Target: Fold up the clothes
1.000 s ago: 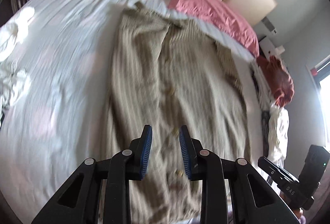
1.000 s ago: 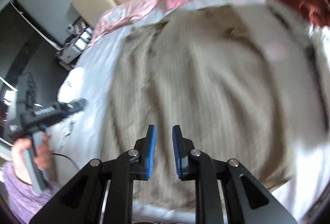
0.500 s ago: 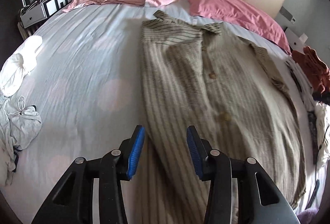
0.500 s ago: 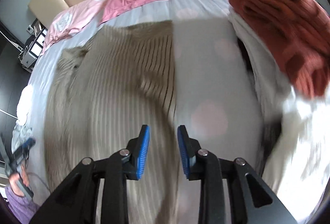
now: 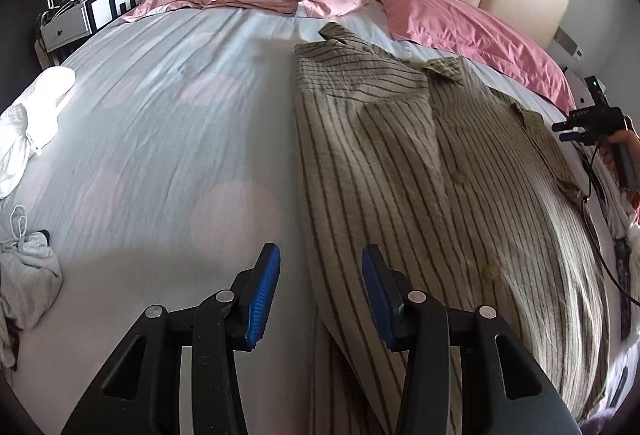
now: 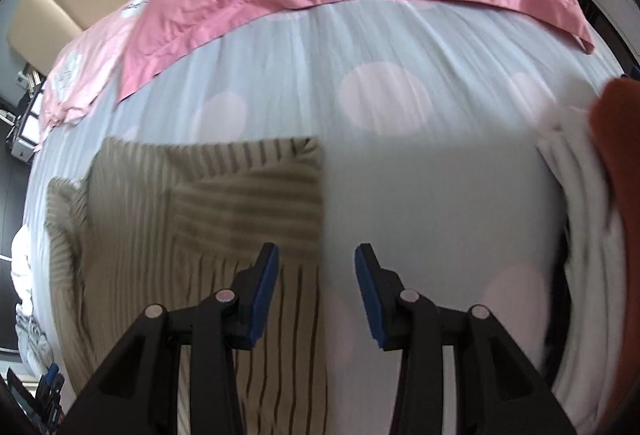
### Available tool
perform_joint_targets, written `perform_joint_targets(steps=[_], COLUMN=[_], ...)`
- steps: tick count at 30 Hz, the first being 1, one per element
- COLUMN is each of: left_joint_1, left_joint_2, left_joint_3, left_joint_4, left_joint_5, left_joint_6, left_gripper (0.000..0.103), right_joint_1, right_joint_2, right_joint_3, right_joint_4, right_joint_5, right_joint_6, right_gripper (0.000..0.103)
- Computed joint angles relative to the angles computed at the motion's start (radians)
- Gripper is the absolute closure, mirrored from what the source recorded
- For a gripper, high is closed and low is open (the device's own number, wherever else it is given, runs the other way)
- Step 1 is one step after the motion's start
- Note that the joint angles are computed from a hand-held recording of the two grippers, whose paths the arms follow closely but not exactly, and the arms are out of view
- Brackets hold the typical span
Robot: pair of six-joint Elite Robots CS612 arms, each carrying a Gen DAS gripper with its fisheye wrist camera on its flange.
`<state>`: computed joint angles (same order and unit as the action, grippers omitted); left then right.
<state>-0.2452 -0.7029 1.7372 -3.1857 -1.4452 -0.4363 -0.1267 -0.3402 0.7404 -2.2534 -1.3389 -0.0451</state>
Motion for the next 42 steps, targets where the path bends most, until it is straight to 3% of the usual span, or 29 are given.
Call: perform_joint_targets(steps=[3,8,9,11,14,23,29,35,42], left_joint_1=[0.016,0.033,0.032,0.029,0.028,0.041,0.062,0.096,0.107], left_joint_2=[0.009,0.011,0.009,0.003,-0.005,-0.011,-0.023,-0.011,0.006], left_joint_3=[-0.016,-0.017,-0.014,-0.006,0.004,0.02,0.042,0.038,0.026], left_joint_4=[0.034,0.062,0.066,0.072,0.061,0.004,-0.048,-0.089,-0.092], left_joint_5=[-0.002,-0.02,-0.013,-0.004,-0.011,-0.078,-0.133,-0.234,-0.272], left_joint_6=[-0.03,-0.06,-0.054,-0.044,-0.045,-0.055,-0.095,-0.185,-0.198], left_gripper=[0.058,0.058,0.058,0.058,0.058,0.058,0.058,0.058,0.058], right_joint_1=[0.001,0.017,0.021,0.029,0.045,0.107,0.162,0.23,0.265], right_joint_2=[0.037,0.069,0.07,0.07,0.056,-0.047,-0.061,-0.002,0.101], right_joint_3=[-0.061,-0.11,-0.109,-0.107,-0.092,0.024,0.054,-0.029,-0.17], right_joint_4=[0.032,0.045,0.034,0.016,-0.01,-0.114,-0.139,-0.088,0.007], right_joint_5=[0.016,-0.032,-0.046,-0.072,-0.123,-0.188,-0.15,-0.145,-0.122], right_joint_6=[0.025,0.024,0.024,0.032,0.032,-0.011,-0.033,-0.066,-0.062], right_gripper=[0.064,0.065,0.071,0.094,0.099,0.101,0.101,0.101,0.101])
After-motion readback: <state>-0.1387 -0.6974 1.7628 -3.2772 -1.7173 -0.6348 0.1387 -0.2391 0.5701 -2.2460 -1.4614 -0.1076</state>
